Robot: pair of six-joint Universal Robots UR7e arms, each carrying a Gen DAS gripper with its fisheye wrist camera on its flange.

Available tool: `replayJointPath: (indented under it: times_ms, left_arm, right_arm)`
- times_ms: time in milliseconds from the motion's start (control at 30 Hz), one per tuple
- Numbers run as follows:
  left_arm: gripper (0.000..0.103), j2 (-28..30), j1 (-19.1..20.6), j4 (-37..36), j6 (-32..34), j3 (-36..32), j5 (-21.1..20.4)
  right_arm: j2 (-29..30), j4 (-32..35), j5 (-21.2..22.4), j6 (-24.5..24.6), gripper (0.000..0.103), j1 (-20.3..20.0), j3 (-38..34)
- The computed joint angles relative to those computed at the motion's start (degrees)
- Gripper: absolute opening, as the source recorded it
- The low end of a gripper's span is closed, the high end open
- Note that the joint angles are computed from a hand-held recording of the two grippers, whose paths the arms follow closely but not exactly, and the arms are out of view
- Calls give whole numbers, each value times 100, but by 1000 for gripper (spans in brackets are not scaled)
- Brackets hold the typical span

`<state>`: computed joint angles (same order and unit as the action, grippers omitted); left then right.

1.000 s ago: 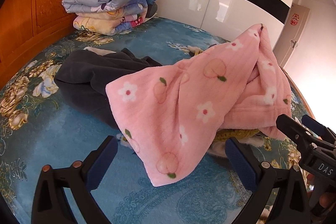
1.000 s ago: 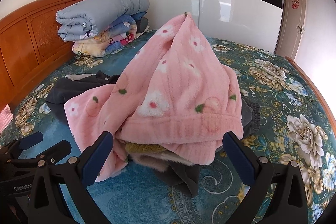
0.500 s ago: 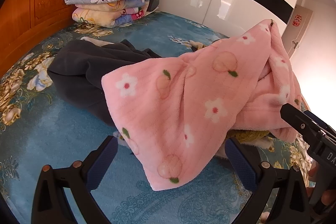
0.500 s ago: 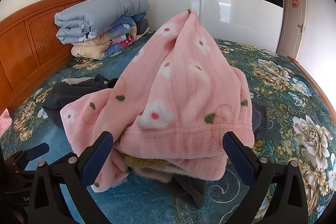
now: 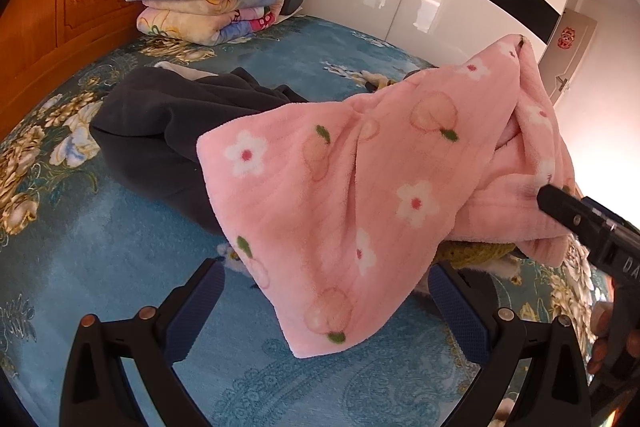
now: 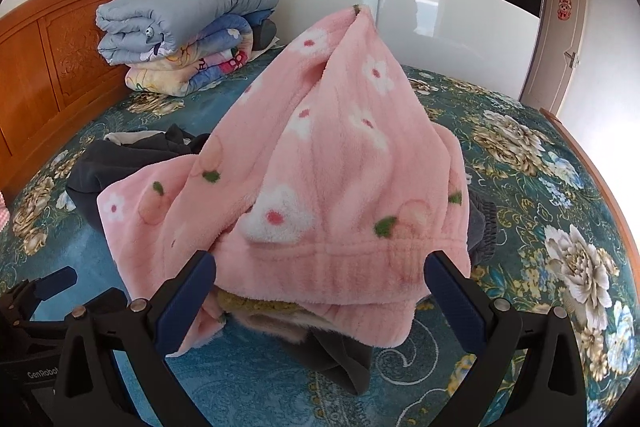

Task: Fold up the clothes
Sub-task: 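Grasp the pink fleece garment with the right gripper and lift it from the pile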

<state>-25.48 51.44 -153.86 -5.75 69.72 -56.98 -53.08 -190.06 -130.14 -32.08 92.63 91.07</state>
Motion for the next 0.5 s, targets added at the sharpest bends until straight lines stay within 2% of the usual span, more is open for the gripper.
replayJointPath:
  times_ms: [100,200,233,267,300,333,367,400,433,500]
  left_arm:
    - [103,-31,8,67,3,12,32]
    - [103,-109,1,48,-33,142,151]
    - [103,-151,0,74,-60,199,181]
    - [103,-195,0,100,-87,257,212]
    - [103,-258,-1,97,-89,348,246]
    - [103,-321,-3,95,-92,439,280]
    - [103,-386,-4,97,-87,529,322]
    - [103,-448,-6,122,-97,609,368]
    - [103,-519,-6,143,-125,698,401]
    - [103,-658,4,190,-259,863,413]
  right_arm:
    - [-16,342,221,173,103,3,-306]
    - [173,500,190,-9,102,73,-735]
    - [280,627,29,-56,93,101,-907]
    - [374,795,-130,-62,72,112,-1062]
    - [458,967,-291,-36,57,115,-1204]
    - [519,1146,-458,58,31,102,-1311]
    - [537,1284,-575,156,20,88,-1366]
    - [455,1311,-581,251,17,74,-1297]
    - [374,1340,-588,345,6,59,-1229]
    - [212,1402,-599,534,5,30,-1099]
